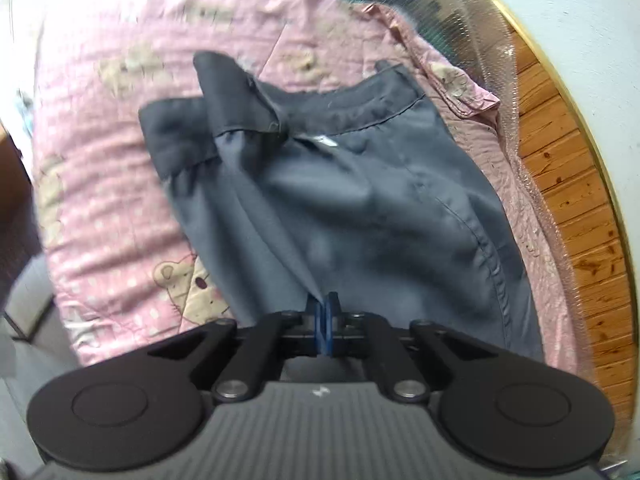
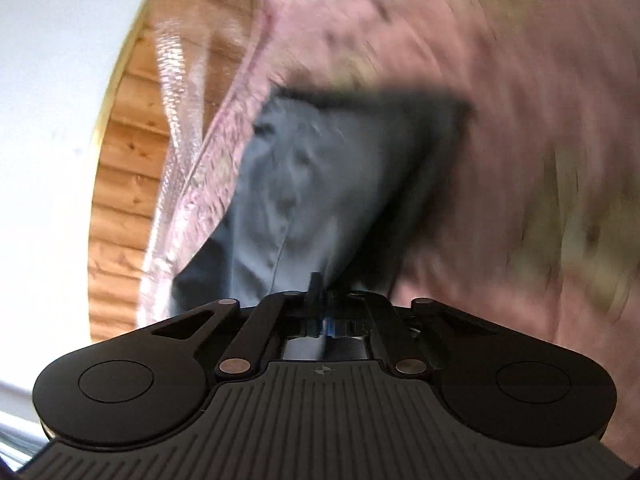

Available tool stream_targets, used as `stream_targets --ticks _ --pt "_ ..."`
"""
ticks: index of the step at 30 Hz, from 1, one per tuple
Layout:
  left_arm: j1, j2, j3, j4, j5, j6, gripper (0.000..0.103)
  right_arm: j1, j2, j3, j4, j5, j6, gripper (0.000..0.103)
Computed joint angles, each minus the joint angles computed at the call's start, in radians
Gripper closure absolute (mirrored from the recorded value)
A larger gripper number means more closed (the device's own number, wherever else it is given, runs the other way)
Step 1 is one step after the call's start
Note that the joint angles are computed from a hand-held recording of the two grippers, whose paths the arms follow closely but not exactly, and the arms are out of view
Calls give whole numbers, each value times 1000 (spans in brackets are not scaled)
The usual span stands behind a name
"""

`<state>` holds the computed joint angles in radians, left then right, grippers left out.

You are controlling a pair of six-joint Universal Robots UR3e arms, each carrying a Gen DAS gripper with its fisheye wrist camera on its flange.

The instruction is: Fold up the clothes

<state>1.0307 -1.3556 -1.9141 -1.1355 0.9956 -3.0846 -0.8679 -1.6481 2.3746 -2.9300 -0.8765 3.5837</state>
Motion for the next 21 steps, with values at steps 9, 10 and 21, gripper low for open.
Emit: stream_targets --ticks 9,10,21 --pt "-125 -83 80 -3 200 27 93 -14 -41 -118 254 -122 -131 103" --pt "-125 -82 91 -22 211 50 90 -2 -34 -134 260 -145 -145 103" --pt "52 -104 467 -375 86 318 63 246 -32 -488 418 -674 -297 62"
